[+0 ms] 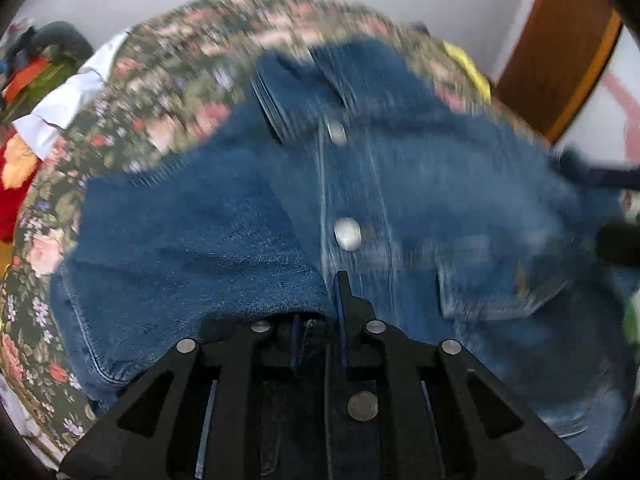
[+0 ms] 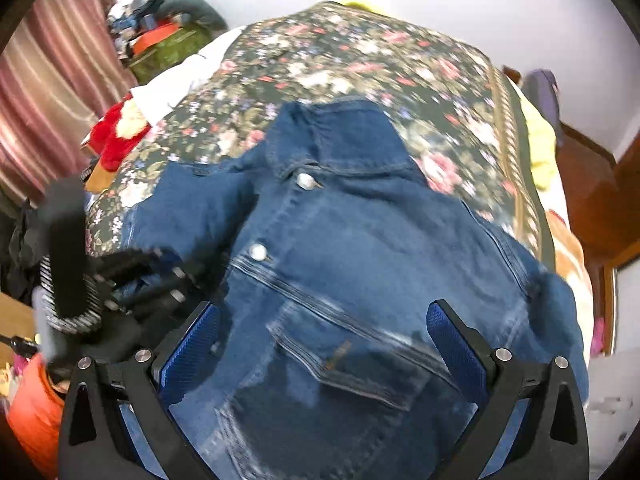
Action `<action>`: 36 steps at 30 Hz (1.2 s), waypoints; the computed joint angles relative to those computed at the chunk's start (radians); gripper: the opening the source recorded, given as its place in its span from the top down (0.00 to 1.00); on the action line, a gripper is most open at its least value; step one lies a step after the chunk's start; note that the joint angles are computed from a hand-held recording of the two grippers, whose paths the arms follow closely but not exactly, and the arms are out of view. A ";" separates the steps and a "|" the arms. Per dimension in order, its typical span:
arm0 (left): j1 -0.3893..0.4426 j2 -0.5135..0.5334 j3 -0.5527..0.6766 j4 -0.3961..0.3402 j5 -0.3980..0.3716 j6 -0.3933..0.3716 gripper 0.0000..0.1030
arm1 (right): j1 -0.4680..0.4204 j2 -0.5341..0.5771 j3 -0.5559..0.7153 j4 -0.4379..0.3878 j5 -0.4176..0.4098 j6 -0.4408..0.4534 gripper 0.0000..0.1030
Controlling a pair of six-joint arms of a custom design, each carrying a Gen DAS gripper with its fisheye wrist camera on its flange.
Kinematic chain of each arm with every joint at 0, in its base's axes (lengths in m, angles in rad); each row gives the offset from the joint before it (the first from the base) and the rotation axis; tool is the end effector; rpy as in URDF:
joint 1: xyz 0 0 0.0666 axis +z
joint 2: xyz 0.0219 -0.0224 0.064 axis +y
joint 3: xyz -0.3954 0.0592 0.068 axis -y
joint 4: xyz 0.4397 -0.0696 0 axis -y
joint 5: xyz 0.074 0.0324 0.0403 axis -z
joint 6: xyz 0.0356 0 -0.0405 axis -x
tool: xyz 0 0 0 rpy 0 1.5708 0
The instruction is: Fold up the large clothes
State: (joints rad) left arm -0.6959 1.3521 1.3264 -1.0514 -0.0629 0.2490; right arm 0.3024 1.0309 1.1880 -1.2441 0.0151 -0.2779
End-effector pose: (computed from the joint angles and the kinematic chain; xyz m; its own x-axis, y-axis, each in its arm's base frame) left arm 0.3801 -0.3151 0.4235 -0.8070 0.3536 -0.4729 0.4314 0.9000 -0.0631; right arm 0.3459 0.1069 0.4764 -0.8925 0.0089 -0.4510 -0.0481 0.9922 0.1148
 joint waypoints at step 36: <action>0.488 -0.529 -0.408 -0.088 0.034 0.003 0.33 | 0.434 0.513 0.279 0.027 0.181 0.158 0.00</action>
